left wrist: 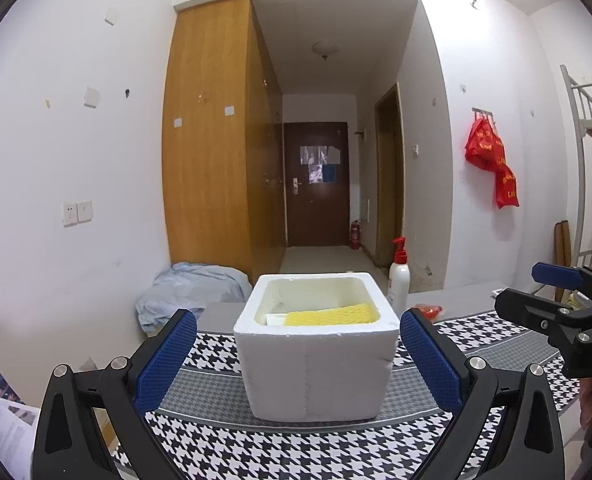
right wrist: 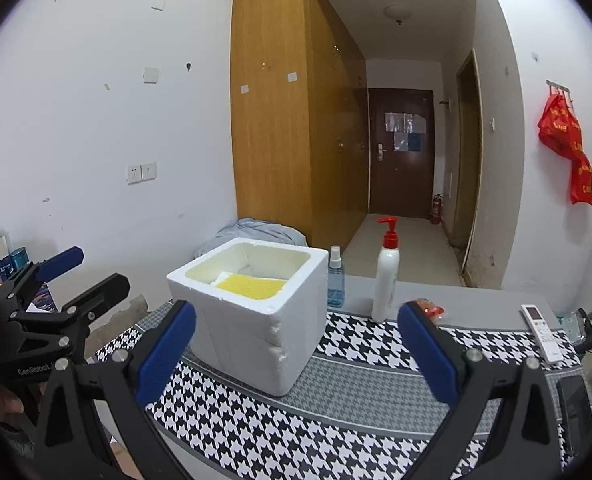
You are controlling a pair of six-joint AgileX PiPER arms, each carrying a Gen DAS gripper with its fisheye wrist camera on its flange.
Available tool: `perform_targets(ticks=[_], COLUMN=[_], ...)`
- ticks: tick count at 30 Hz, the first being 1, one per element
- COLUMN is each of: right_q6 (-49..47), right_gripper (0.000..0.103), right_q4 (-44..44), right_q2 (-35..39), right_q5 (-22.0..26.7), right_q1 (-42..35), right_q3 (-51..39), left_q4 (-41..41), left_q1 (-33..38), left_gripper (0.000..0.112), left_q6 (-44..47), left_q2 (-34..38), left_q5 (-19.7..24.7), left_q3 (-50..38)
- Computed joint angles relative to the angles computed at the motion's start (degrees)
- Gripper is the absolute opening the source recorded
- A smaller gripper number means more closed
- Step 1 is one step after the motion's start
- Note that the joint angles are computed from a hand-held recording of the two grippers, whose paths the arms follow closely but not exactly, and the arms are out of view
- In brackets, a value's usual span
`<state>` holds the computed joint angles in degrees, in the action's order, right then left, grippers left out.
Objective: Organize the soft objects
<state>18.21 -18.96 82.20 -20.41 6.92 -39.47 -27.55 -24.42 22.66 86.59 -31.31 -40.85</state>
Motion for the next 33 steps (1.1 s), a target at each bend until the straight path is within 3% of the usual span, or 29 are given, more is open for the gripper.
perform_targets(ticks=[8, 15, 25, 33], right_q6=[-4.3, -9.6, -10.6, -14.2], right_gripper=[0.102, 0.102, 0.102, 0.102], right_q4=[5.1, 12.1, 15.0, 20.5], right_q2=[-3.3, -5.0, -6.8, -6.7], right_q5=[-5.5, -8.4, -15.8, -19.1], right_q1=[0.5, 1.2, 1.5, 4.9], right_q3=[7.4, 12.4, 19.9, 24.1], left_q4=[0.2, 1.8, -0.5, -0.4], left_q1=[-2.4, -4.7, -8.1, -10.1], left_gripper=[0.102, 0.102, 0.102, 0.102], left_q6=[-1.0, -4.1, -4.9, -6.2], left_q2=[-1.9, -2.9, -2.5, -3.3], left_q5=[-2.6, -8.5, -15.5, -18.6], left_q3=[4.2, 9.6, 15.4, 19.5])
